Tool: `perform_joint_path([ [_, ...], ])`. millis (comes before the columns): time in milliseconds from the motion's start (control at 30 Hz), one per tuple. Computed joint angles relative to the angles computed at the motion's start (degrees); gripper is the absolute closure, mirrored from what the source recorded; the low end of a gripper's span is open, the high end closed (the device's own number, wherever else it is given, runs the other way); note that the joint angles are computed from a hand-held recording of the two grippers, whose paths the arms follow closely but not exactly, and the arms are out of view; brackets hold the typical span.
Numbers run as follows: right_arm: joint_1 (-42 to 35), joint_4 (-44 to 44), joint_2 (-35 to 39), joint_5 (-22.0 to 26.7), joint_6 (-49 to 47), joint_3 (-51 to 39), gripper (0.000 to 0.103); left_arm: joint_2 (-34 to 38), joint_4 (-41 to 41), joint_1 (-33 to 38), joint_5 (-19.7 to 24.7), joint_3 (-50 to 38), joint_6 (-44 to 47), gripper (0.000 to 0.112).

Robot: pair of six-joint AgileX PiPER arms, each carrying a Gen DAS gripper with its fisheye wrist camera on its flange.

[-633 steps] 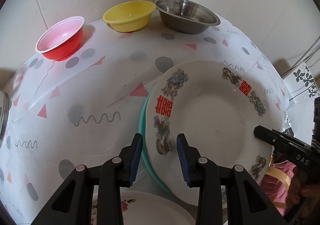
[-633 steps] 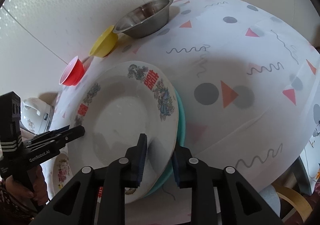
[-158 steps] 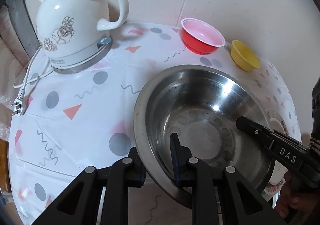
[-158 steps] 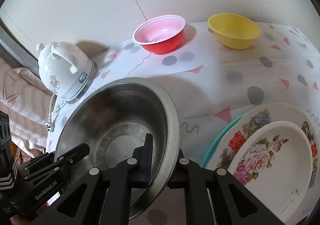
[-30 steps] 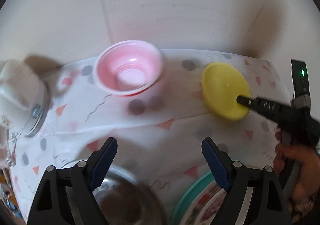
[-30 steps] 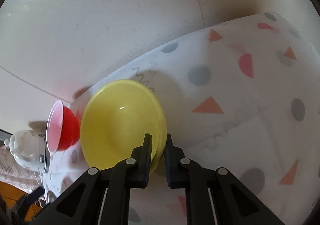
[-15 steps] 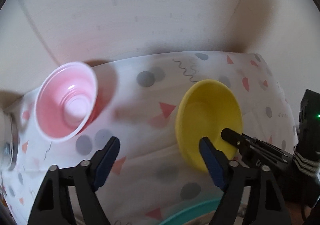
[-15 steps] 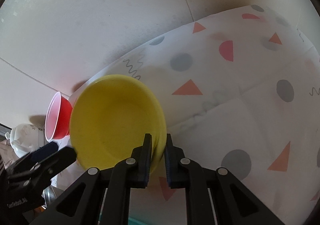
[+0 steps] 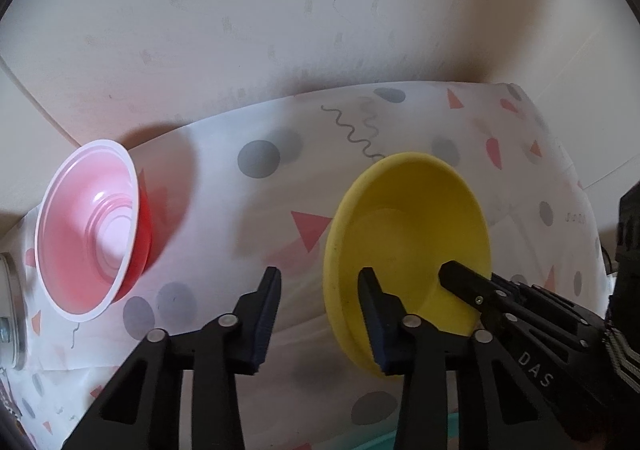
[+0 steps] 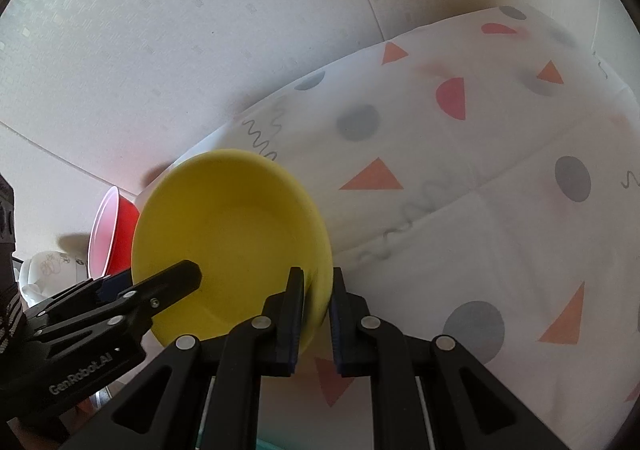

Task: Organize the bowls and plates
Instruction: 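Lift the yellow bowl with the right tool while the left tool grasps its rim, then carry the yellow bowl with both tools and lower it into the steel bowl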

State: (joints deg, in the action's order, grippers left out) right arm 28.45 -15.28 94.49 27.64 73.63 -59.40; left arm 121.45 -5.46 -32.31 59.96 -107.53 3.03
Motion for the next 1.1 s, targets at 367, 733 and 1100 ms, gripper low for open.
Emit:
perform_joint_path([
  [367,1.6,-3.7,-1.2,2.4,2.1,-0.8,0.091,-0.3,0.8,-0.7,-0.3,1.2,1.8,0.097],
  [733,5.0,-6.5,-3.9,5.7,7.4,-1.1,0.092,-7.3,-3.9,1.5,-3.3,9.5,4.8,0.097],
  [1100,11.7,-11.9,-4.4,11.1,15.4,-4.9,0.092,-16.7,-8.2,5.2,-5.3,18.8,7.5,0.097],
])
